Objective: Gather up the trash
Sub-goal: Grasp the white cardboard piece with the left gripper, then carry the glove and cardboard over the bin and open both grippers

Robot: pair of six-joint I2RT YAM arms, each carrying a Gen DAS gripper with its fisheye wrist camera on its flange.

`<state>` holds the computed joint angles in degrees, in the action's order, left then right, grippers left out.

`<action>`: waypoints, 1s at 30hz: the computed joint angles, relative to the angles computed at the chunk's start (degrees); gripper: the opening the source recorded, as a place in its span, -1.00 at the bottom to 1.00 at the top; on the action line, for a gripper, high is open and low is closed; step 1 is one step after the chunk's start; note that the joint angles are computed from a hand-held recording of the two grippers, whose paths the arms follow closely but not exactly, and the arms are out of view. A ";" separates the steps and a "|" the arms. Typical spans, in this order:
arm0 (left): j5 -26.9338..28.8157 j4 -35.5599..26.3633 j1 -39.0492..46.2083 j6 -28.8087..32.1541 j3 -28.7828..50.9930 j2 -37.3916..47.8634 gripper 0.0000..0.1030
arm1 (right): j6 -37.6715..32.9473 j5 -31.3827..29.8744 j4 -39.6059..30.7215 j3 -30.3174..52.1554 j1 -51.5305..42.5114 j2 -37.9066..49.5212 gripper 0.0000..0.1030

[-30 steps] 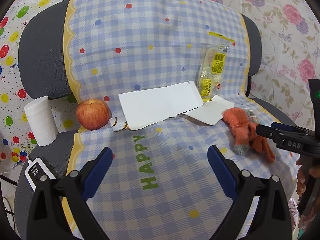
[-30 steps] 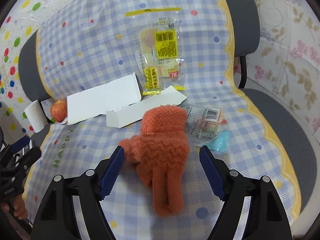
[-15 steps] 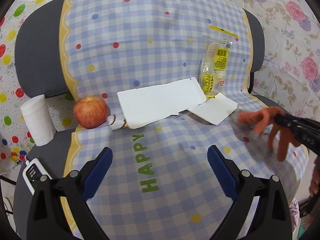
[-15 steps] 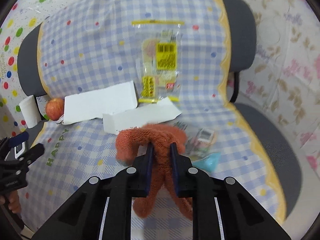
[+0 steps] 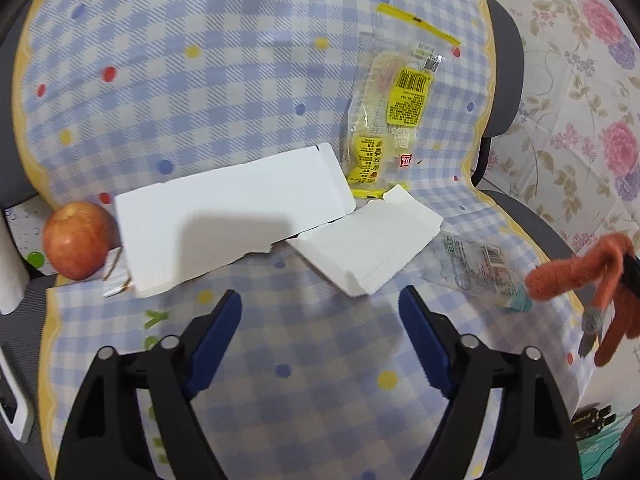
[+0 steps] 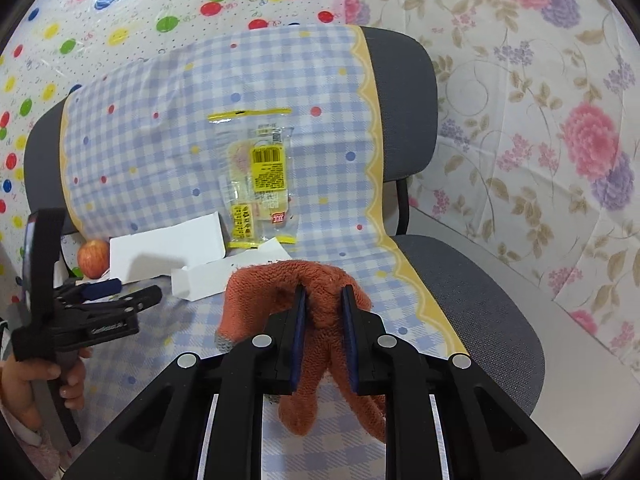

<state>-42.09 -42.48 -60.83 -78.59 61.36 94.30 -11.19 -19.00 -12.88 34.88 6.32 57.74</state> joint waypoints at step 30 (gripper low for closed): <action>-8.55 0.30 -7.41 -4.76 -3.12 -8.52 -1.00 | -1.79 -7.16 -8.52 -3.03 -3.93 -9.90 -0.63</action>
